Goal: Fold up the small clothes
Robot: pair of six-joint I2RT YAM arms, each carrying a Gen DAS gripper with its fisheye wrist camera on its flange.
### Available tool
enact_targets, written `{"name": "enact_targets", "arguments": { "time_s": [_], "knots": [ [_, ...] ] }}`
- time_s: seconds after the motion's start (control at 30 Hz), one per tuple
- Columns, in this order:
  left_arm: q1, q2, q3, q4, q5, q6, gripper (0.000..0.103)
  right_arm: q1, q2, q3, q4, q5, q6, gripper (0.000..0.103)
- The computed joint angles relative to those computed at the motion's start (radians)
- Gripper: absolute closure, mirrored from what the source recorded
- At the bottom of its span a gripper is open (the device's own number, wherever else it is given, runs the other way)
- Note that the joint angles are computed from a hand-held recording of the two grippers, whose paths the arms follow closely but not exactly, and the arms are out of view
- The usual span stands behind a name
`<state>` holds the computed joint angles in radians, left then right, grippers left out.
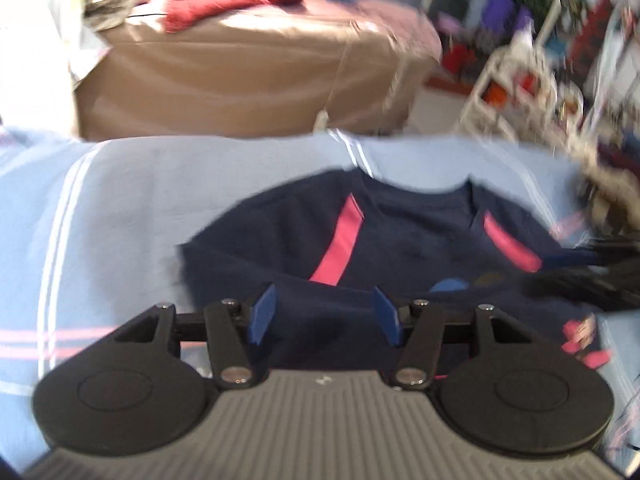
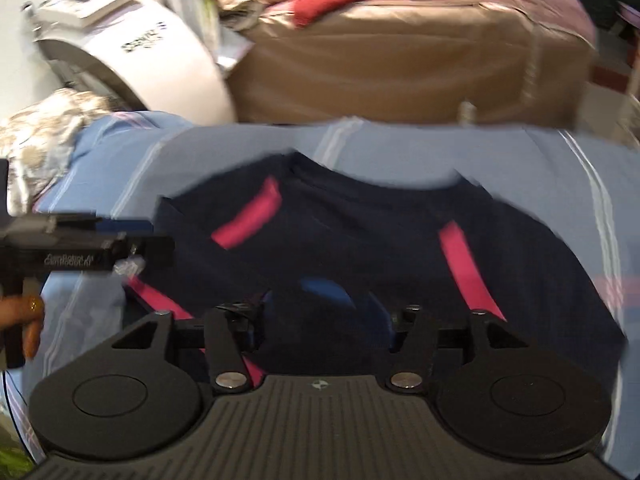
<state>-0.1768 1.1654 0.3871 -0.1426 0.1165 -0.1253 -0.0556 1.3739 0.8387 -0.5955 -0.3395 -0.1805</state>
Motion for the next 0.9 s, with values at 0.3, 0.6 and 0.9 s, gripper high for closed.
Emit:
{"name": "enact_targets", "arguments": {
  "time_s": [0.3,0.6,0.9],
  "knots": [
    [-0.005,0.302,0.075,0.085,-0.124,0.079,0.035,-0.231,-0.018,-0.205,0.118,0.058,-0.25,0.005],
    [-0.205,-0.063,-0.018,-0.137,-0.231,0.038,0.011,-0.364,-0.274,-0.243,-0.082,-0.039,-0.431,0.0],
    [-0.215,-0.302,-0.092,-0.336,-0.191,-0.02,0.003,-0.528,-0.313,-0.183,-0.263,-0.089,-0.485,0.0]
  ]
}}
